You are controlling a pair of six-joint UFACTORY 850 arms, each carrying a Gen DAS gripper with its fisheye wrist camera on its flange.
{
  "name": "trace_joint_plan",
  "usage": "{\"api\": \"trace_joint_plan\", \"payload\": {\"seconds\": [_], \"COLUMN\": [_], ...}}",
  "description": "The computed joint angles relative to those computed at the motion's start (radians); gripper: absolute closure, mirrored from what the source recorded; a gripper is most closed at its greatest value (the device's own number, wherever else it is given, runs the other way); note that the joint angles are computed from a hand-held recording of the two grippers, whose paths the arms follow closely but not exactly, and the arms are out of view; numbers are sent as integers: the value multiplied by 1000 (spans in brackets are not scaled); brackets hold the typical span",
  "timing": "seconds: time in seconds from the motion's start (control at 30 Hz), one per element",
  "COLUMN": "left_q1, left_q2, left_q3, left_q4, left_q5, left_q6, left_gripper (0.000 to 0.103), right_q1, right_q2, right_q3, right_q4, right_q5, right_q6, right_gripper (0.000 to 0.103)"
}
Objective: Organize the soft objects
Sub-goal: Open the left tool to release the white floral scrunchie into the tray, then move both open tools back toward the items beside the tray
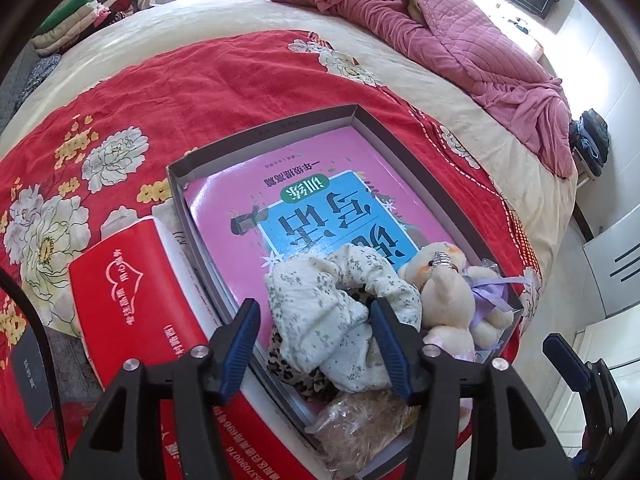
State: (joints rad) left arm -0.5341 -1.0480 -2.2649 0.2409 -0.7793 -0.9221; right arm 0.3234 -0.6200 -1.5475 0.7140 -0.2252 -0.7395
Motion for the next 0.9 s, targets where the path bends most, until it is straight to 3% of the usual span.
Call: {"api": "trace_joint_plan", "payload": {"seconds": [0.23, 0.73, 0.9], "left_q1": [-4, -21, -30], "left_q2": [31, 101, 128], "left_q3": [40, 115, 146], "left_q4": [21, 94, 121], "left_q5": [19, 41, 46], "left_q6": [-20, -72, -95], "left_gripper": [29, 27, 21], "right_q1": [-2, 2, 4], "right_q2": [8, 36, 48], "right_q3": [8, 29, 36], "right_q4": [25, 54, 72], "right_q5": [6, 28, 35], "right_q6": [-13, -34, -49], "right_gripper": [37, 32, 30]}}
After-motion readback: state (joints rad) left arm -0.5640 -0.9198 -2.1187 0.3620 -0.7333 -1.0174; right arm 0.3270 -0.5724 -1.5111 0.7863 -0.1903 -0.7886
